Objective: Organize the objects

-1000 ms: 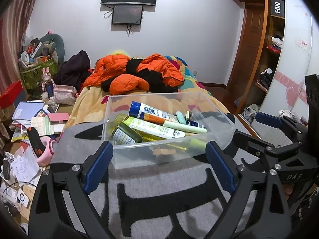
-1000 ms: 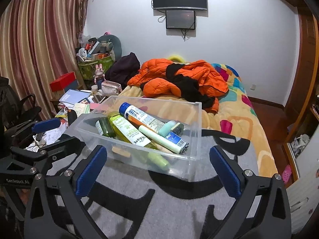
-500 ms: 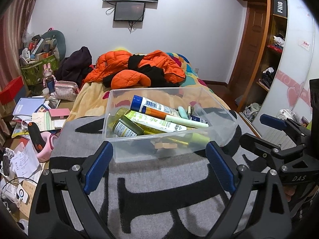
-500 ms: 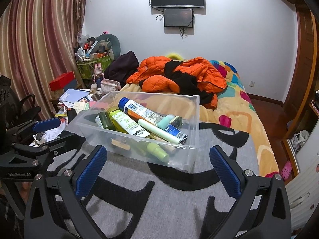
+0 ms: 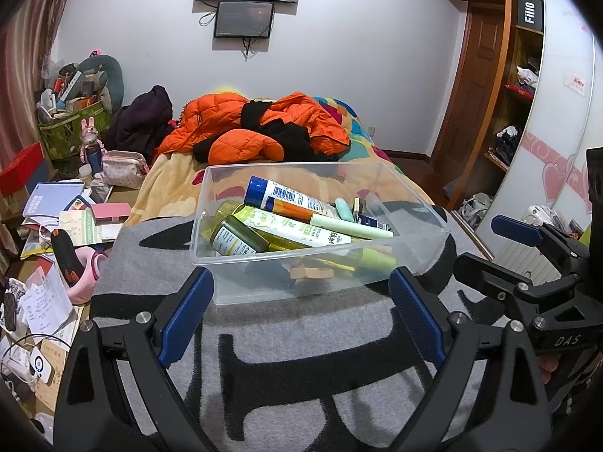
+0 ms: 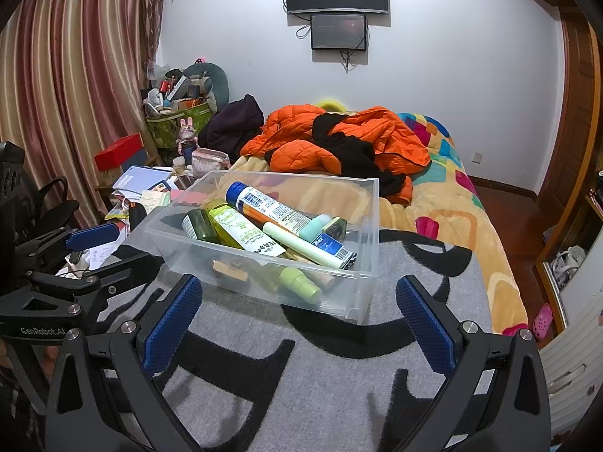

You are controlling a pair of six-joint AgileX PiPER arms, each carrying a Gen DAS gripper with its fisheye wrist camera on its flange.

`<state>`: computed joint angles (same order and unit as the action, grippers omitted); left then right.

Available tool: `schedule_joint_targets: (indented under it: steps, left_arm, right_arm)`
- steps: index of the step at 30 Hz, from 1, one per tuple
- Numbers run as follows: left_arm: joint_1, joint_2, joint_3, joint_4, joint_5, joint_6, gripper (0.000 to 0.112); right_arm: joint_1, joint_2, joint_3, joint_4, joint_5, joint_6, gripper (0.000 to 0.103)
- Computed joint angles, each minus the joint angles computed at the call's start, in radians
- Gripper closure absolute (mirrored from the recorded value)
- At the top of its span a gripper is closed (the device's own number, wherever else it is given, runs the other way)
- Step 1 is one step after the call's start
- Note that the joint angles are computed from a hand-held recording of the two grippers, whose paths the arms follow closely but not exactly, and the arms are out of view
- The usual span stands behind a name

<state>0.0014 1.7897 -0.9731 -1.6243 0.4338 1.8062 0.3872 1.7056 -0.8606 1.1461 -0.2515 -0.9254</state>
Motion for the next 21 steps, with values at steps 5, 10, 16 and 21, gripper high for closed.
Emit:
schedule_joint_targets:
  steps: [5,10,16,21]
  left_arm:
    - [-0.002,0.002,0.004,-0.017,-0.002,0.019,0.017]
    - [-0.003,0.002,0.006,-0.022,-0.001,0.024,0.017]
    - [-0.002,0.004,0.004,-0.028,-0.001,0.035,0.017]
    - [-0.001,0.002,0.003,-0.016,0.0,0.023,0.017]
  right_arm:
    - [0.001,-0.003,0.003,-0.003,0.001,0.004,0.001]
    - [0.005,-0.006,0.006,-0.005,-0.002,0.006,0.001]
    - [0.006,-0.007,0.004,0.011,-0.001,-0.005,0.001]
    - [0.006,-0.005,-0.002,0.036,0.002,-0.031,0.001]
